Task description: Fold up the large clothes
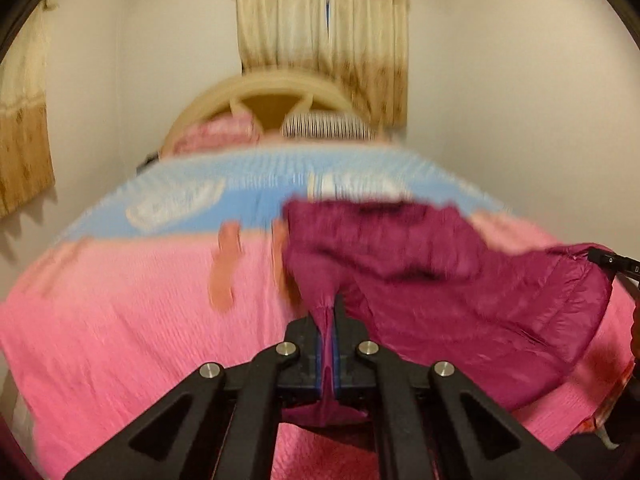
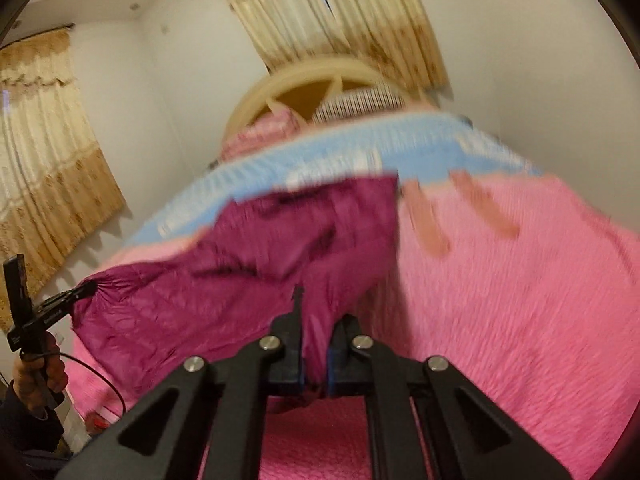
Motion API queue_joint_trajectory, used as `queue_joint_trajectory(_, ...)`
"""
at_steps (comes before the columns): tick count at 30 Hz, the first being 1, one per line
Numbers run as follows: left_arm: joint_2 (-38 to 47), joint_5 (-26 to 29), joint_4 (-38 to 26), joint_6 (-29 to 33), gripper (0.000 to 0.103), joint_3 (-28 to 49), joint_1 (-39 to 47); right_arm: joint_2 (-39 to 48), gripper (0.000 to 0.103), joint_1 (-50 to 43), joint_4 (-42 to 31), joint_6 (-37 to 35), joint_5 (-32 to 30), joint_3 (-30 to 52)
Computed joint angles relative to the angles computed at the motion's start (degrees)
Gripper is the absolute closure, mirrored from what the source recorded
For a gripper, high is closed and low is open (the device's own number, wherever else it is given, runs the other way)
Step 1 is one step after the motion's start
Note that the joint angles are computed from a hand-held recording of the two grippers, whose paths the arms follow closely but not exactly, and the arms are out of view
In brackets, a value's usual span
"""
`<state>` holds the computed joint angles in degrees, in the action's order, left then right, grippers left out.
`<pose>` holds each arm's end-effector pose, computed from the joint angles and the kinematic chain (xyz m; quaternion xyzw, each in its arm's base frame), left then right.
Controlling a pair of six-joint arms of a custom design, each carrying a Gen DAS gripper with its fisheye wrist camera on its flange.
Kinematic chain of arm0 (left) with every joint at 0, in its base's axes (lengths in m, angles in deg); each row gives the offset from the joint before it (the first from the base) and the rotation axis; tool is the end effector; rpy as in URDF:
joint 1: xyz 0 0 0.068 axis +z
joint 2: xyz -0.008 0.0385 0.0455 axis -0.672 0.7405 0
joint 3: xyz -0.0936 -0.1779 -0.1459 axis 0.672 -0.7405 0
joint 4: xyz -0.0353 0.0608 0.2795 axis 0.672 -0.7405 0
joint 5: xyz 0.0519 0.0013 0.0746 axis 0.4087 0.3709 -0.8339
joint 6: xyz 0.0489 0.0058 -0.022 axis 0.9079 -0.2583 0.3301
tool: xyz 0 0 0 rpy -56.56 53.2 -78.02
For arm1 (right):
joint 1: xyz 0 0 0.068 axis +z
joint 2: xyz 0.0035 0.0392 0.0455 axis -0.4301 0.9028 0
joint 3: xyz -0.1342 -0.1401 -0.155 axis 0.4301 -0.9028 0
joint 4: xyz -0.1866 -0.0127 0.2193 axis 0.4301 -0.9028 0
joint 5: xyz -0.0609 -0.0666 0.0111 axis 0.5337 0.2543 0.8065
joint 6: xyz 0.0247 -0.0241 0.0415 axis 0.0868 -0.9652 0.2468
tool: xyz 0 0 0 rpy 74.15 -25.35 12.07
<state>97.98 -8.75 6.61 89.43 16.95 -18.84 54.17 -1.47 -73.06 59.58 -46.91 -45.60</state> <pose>0.2442 0.0782 0.2848 0.2021 0.8323 -0.1374 0.4976 0.1215 0.0418 0.2516 0.1216 0.8460 0.1020 0.5090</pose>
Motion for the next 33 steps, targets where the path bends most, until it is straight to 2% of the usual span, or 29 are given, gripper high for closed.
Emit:
queue_joint_trajectory(2, -0.96, 4.16, -1.72, -0.77, 0.101, 3.02, 3.05, -0.56, 0.095, 3.33, -1.16, -0.6, 4.58, 3.8)
queue_joint_trajectory(4, -1.62, 6.7, -0.83, -2.6, 0.101, 4.41, 5.26, -0.24, 0.095, 5.83, -1.03, -1.43, 8.38, 6.65)
queue_joint_trajectory(6, -0.31, 8.15, 1.03, -3.99, 0.101, 5.92, 5.54, 0.47, 0.095, 4.26, 1.05, -3.53, 8.06, 8.22)
queue_joint_trajectory(9, 5.89, 2.62, 6.92, -7.76, 0.101, 8.13, -0.32, 6.58, 0.095, -5.69, 8.66, -7.47, -0.34, 8.65)
queue_joint_trajectory(11, 15.67, -3.85, 10.55, -10.84, 0.101, 13.51, -6.24, 15.01, 0.095, -13.42, 15.55, -8.42, -7.82, 9.11)
queue_joint_trajectory(14, 29.53, -10.75, 12.05, -14.27, 0.101, 23.68, -12.23, 26.8, 0.095, -19.09, 23.39, -8.79, -12.02, 10.72)
queue_joint_trajectory(17, 42.62, -17.62, 10.93, -15.91, 0.101, 35.42, -17.42, 40.57, 0.095, -23.07, 30.44, -9.1, -13.19, 14.95)
queue_joint_trajectory(19, 47.92, -20.11, 10.58, -16.3, 0.1, 40.15, -19.5, 47.81, 0.095, -25.48, 33.0, -8.58, -15.03, 18.03)
queue_joint_trajectory(23, 57.09, -28.23, 11.91, -16.4, 0.097, 47.79, -23.92, 59.62, 0.095, -27.39, 35.85, -9.58, -14.87, 23.9)
queue_joint_trajectory(26, 63.02, -30.88, 9.69, -17.76, 0.096, 54.36, -25.61, 67.5, 0.095, -28.58, 37.39, -10.09, -14.58, 28.16)
queue_joint_trajectory(28, 66.63, -34.56, 9.04, -19.64, 0.086, 58.7, -26.98, 71.88, 0.095, -29.61, 38.3, -10.17, -14.74, 30.49)
queue_joint_trajectory(29, 66.76, -36.47, 9.62, -20.38, 0.066, 58.81, -27.47, 74.18, 0.095, -30.1, 38.42, -10.15, -14.92, 31.86)
queue_joint_trajectory(30, 66.84, -38.66, 10.67, -21.17, 0.04, 58.73, -27.92, 75.74, 0.095, -30.4, 38.43, -10.37, -14.96, 32.8)
queue_joint_trajectory(32, 65.13, -42.25, 16.62, -23.79, 0.015, 55.34, -27.93, 79.6, 0.095, -30.84, 39.04, -11.44, -14.24, 35.01)
queue_joint_trajectory(33, 64.03, -42.82, 20.27, -25.16, 0.013, 53.12, -27.72, 81.1, 0.095, -30.85, 39.27, -11.56, -13.95, 35.91)
